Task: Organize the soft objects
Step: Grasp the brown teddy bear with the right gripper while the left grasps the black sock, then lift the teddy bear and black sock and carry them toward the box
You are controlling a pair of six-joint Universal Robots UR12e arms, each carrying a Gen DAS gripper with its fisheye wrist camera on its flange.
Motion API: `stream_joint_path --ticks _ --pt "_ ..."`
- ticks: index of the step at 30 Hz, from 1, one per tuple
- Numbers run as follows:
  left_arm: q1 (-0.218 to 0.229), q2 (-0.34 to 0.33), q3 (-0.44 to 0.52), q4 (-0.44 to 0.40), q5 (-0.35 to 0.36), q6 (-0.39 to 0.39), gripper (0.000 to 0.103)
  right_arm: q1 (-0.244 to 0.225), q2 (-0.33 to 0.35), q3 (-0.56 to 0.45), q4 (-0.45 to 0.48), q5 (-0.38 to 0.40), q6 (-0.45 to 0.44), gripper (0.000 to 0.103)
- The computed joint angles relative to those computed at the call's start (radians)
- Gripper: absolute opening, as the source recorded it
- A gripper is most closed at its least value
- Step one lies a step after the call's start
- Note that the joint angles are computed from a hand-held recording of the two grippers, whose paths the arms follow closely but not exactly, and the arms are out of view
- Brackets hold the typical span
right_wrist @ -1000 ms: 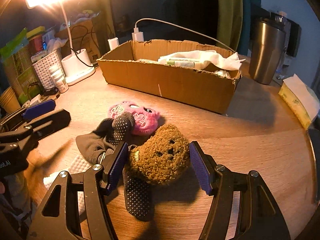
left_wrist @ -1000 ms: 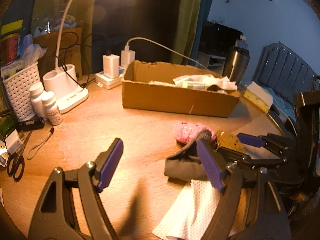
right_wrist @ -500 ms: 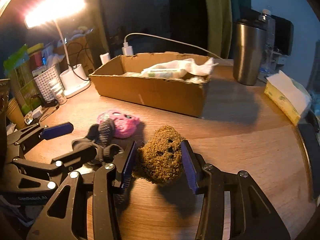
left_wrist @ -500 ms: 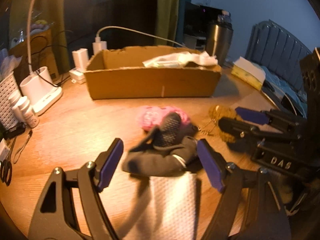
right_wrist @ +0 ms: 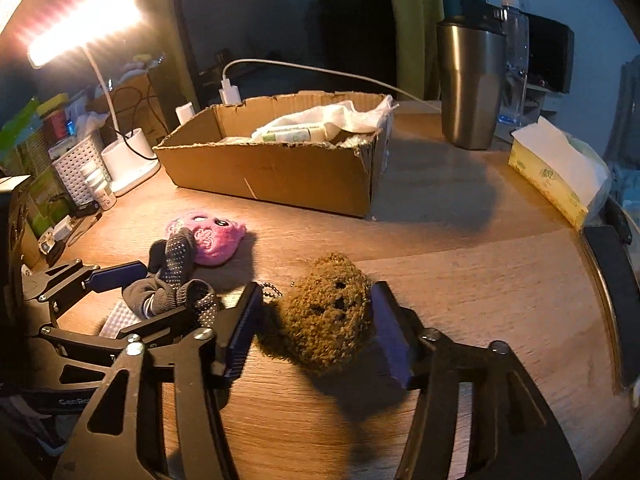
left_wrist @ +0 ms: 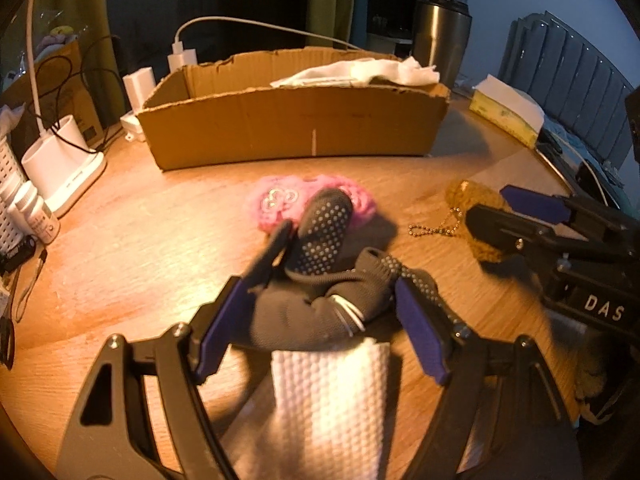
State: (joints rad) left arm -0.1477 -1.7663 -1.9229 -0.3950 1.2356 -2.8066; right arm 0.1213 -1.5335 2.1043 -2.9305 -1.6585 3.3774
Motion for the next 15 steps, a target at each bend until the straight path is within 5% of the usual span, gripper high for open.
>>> stream_joint_path --ticks 5,10,15 --pt "0.008 0.001 0.003 -0.026 -0.039 0.009 0.055 -0.007 0.002 -0.009 0.043 0.014 0.012 0.065" --pt "0.02 0.006 -0.003 -0.028 -0.079 0.012 0.045 -0.007 0.003 -0.011 0.055 0.016 0.016 0.064" --pt "0.031 0.012 -0.011 -0.012 -0.121 0.011 0.043 0.006 0.007 -0.017 0.064 -0.001 -0.009 0.052"
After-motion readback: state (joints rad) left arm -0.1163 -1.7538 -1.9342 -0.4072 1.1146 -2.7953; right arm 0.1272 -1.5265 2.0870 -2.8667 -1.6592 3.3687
